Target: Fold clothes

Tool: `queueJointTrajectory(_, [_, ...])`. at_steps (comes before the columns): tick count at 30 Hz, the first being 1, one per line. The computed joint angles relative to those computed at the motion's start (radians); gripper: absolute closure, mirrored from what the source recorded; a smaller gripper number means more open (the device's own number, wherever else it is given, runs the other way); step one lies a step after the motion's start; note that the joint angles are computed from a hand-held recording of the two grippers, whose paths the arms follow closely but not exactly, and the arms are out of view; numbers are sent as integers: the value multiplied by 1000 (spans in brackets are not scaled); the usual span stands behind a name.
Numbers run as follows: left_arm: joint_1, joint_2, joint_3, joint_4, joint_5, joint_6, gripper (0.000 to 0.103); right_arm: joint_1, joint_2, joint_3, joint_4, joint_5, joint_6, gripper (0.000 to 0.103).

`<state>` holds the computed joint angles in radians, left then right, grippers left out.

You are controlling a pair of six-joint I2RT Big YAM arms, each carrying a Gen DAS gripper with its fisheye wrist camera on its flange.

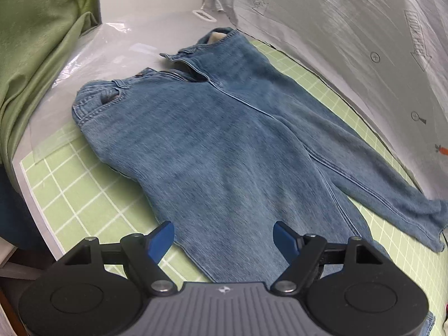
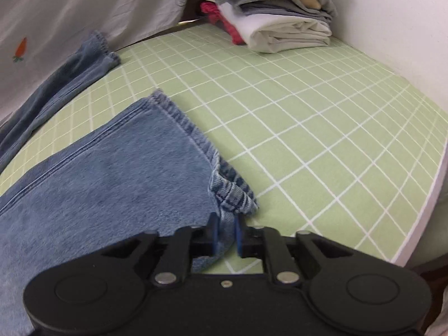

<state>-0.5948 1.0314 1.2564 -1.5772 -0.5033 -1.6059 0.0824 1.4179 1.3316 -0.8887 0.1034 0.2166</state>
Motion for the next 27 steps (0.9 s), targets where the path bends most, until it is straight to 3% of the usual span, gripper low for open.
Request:
queueJointTrajectory(4, [-9,37,23,-7,13,14,25,-26,-32,-23,-18,29,-13,95])
queueJointTrajectory(9, [6,58,31,-12,35,26,23,-76,-20,14,-95,5,21,91])
queueJointTrajectory(12, [40,75,32,2,76,56,22,-82,14,67,-139,13,26,72])
queueJointTrajectory(14, [63,92,37,15,98,91,19,-71,25,88,-123,48,28,58])
queueJointTrajectory(16, [89,114,43,22,116,118,13,-57,39,113,-87,72,28,32])
queueJointTrajectory(19, [137,162,56,42,155,163,13,-30,89,170,-23,88,24,4])
queueJointTrajectory(25, [251,257,73,74,226,211,9,19,320,436,-47,-47,18,0])
queueJointTrajectory(27, [284,286,84,69,240,199,6,44,425,571,-76,-45,34,0])
